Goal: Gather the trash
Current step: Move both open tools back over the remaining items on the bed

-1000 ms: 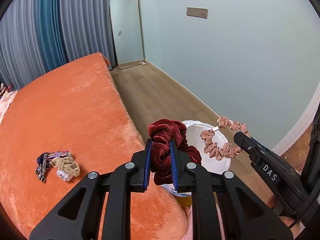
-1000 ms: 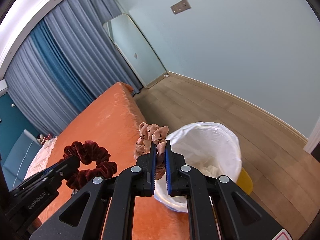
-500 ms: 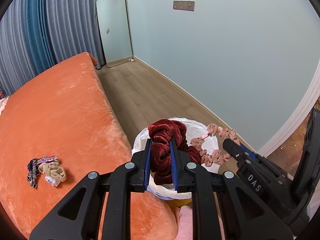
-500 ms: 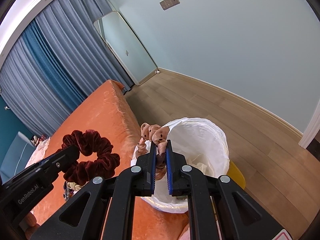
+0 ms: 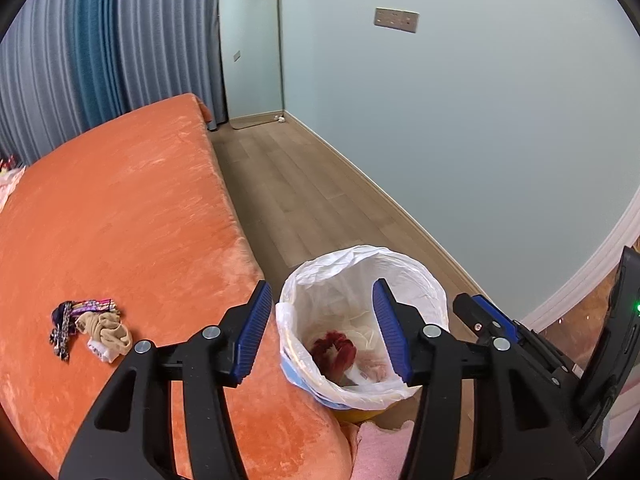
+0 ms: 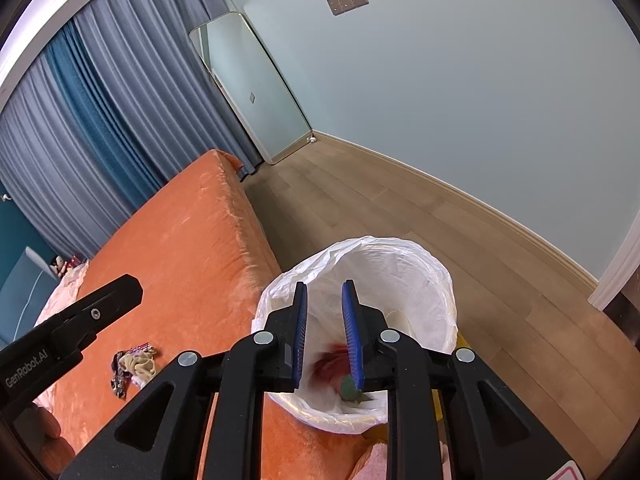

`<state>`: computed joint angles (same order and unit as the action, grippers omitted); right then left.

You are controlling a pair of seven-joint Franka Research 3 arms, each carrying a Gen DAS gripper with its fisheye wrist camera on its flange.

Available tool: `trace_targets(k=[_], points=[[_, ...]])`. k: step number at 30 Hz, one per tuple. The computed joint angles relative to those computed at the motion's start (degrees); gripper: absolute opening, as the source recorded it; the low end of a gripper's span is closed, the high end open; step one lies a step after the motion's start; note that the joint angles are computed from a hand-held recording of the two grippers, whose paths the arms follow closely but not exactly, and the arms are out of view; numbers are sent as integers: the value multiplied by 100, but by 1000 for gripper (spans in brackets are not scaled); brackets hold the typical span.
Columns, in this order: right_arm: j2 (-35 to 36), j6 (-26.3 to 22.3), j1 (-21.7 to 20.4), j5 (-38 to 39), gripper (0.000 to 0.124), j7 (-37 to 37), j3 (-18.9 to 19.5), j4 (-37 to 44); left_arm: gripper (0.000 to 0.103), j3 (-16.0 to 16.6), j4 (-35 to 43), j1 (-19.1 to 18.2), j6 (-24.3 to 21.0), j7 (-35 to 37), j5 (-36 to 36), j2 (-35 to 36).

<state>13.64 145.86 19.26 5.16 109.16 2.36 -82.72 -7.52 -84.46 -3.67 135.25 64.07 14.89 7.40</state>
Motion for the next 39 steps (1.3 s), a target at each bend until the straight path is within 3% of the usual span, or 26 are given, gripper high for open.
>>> trace_targets(k=[16, 39], points=[[-46, -107, 174, -26, 33, -284, 130, 96, 50, 142, -783, 274, 206, -391, 39, -705], [301, -602, 836, -288, 34, -661, 327, 682, 51, 502, -2208, 904, 411, -757, -228, -1842]])
